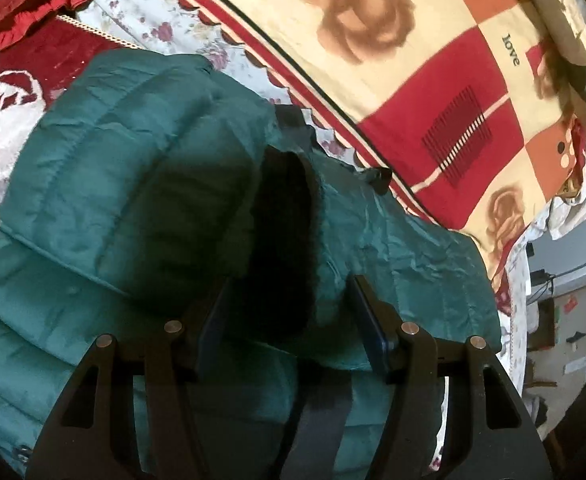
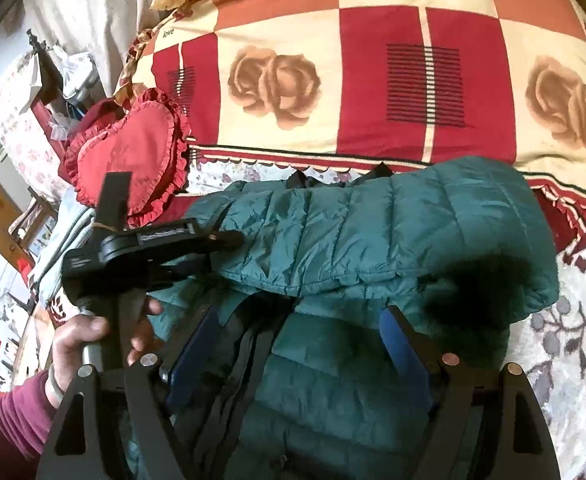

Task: Fold large clothes
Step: 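Open the right gripper to release the sleeve on the jacket front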

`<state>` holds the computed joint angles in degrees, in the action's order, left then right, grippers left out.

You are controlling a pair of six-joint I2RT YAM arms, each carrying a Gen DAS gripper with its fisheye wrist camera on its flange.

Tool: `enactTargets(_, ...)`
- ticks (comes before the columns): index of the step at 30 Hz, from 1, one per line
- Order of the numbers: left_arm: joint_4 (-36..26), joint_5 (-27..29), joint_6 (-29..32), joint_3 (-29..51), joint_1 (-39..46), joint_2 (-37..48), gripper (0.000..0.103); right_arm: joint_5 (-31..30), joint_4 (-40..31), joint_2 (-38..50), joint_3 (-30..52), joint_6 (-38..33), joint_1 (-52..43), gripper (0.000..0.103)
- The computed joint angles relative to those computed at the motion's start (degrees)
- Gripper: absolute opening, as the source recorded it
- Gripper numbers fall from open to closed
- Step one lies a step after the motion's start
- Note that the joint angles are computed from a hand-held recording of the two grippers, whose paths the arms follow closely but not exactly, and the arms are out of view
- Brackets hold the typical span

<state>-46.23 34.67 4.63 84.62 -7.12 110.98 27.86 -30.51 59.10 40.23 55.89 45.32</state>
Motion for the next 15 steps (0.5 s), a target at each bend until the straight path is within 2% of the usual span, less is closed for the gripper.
enactTargets(4,1.6,1.1,1.2,-1.6,-0.8,-0.9,0.059,2.2,-2.8,-1.7,0.5,1.5,1.7,0.081)
enactTargets(5,1.4,2.2,1.8,-1.4,-0.8,-0.6,0.053,3.0,-3.8,-2.4,0.6,2.1,2.1,0.081)
enactTargets(6,0.7,3.2,2.5,-0.8,-0.9,-0.2,0.032,3.8,-5.0,-3.1,0.7,2.8,2.5,0.081)
enactTargets(7,-1.8,4.1,4.4,0.9,-1.1,0.8,0.03,4.6,-6.3,-3.7,1.1,3.5,3.0,0.081)
enactTargets(12,-4.8,4.4,9.1,4.4,1.2,-2.0,0.026,8.9,-14.5,-7.8,4.0,5.5,2.8,0.081)
enactTargets(15,-5.6,4.5,10.1,9.4,4.8,-1.6,0.026,11.2,-19.0,-9.5,6.5,6.3,0.5,0.081)
